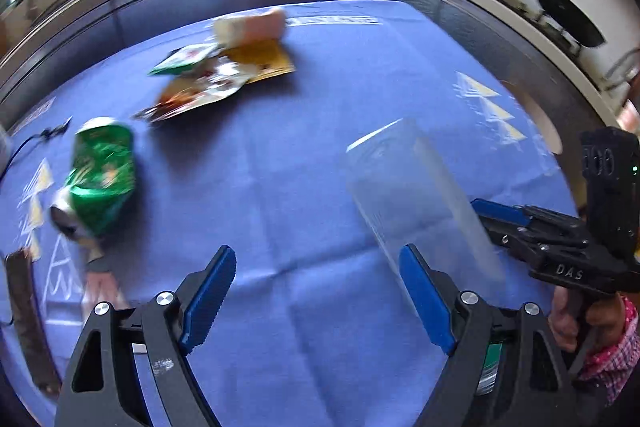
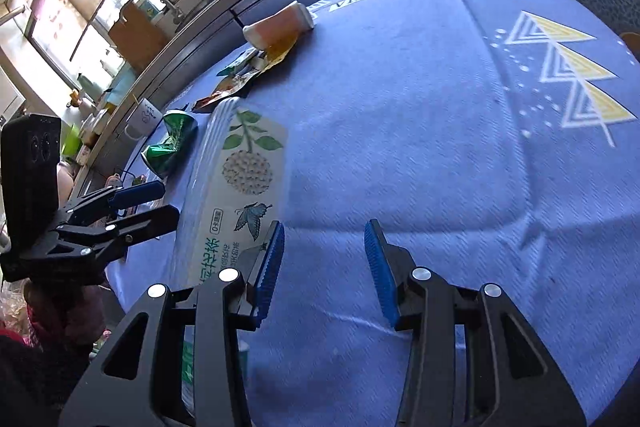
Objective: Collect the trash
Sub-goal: 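Grasp the clear plastic water bottle with the right tool and lift it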
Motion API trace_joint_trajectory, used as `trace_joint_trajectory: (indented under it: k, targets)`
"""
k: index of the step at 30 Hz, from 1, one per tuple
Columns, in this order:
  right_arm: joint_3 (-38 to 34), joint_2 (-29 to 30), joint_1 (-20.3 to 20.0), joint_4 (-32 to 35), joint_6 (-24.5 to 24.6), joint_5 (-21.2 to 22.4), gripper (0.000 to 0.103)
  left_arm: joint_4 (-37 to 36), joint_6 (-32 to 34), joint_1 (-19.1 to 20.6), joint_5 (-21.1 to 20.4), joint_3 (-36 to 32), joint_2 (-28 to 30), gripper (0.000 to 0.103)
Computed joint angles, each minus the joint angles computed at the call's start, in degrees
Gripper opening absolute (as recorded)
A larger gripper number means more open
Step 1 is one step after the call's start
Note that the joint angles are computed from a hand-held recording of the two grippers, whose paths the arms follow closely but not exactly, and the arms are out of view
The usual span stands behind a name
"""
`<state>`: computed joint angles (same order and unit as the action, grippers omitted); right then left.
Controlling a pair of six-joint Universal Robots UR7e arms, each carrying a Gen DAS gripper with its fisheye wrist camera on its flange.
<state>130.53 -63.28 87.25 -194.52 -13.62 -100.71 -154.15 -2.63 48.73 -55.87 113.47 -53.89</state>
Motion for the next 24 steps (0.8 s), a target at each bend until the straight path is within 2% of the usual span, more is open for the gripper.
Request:
trace_joint_trajectory:
  k: [5, 12, 24]
  targets:
    - [-1.40, 2.11, 1.96, 0.52, -1.03, -2.38, 0.042, 0.75, -2.87, 1.30, 4.47, 0.69, -0.84, 0.083]
    - [1.60, -0.14, 1.36, -0.60, -0.30, -3.48, 0.042, 0.90, -3.57, 2.32, 4.14, 0.48, 0.11, 0.083]
    - [4.83, -3.61, -1.25, -2.69, 0.01, -2.16, 0.042, 1.50, -0.07, -0.16, 4.77, -0.66, 3.35, 0.080]
